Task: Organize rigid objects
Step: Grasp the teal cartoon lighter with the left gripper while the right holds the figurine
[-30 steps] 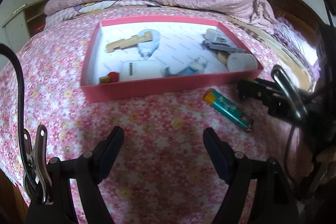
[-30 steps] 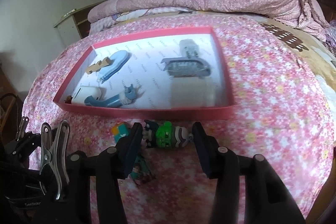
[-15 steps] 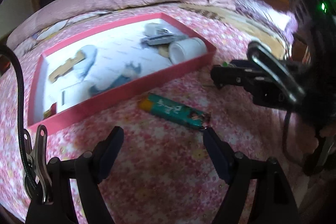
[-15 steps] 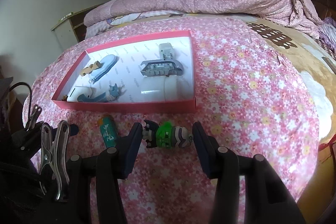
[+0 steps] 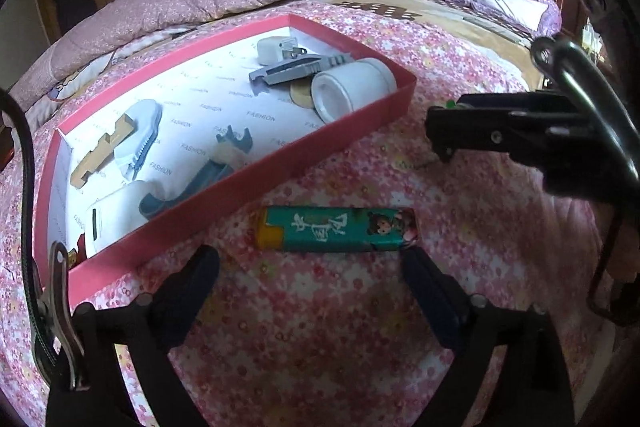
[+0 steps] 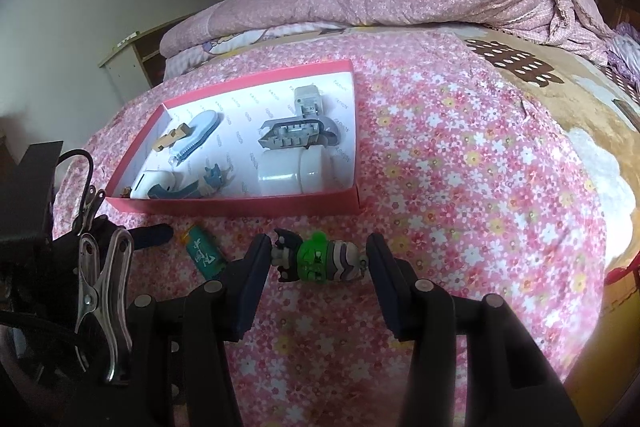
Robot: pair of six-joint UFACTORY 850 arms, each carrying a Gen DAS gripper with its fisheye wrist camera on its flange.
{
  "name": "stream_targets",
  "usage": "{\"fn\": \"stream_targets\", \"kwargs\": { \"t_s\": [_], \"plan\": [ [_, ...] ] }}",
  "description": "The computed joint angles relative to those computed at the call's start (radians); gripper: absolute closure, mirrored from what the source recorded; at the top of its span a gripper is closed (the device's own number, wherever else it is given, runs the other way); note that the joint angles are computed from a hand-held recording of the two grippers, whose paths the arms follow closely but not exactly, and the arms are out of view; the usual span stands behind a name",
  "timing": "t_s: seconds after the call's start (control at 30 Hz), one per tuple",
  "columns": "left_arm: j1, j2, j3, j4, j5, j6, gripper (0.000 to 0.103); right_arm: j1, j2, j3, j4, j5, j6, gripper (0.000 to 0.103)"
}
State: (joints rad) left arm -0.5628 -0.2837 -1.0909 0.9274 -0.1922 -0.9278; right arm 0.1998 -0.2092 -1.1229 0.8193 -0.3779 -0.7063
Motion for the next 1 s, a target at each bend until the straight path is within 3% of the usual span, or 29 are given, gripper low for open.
{"fn": "stream_targets", "kwargs": {
  "t_s": [0.1,0.2,0.37,0.53,0.77,0.9,1.0],
  "plan": [
    [-0.008,-0.001,0.001,0.044,0.000,-0.037,0.006,0.000,0.001,0.001,0.000,0.003,0.001,0.053],
    [-0.005,-0.014,-0.019,-0.044,-0.005,0.023,0.006,-0.004,-0.001,0.002,0.005,0.005,0.002,0.053],
    [-0.010,-0.020,-0.032,-0.048,-0.020,-0.037,0.006,-0.016,-0.012,0.001,0.032,-0.002,-0.014,0.053],
    [0.000,-0.011,-0.033,-0.209,0.019,0.014,0.006,-0.028,-0.018,0.004,0.086,-0.012,-0.060,0.053],
    [-0.026,-0.030,-0.055,0.044,-0.047,-0.311,0.006,-0.044,-0.029,0.005,0.182,-0.038,-0.146,0.053],
    [-0.060,-0.055,-0.076,0.149,-0.141,-0.376,0.006,-0.050,-0.031,0.010,0.221,-0.050,-0.174,0.053],
    [-0.065,-0.063,-0.080,0.176,-0.154,-0.395,0.006,-0.054,-0.034,0.013,0.234,-0.057,-0.179,0.053]
  ]
}}
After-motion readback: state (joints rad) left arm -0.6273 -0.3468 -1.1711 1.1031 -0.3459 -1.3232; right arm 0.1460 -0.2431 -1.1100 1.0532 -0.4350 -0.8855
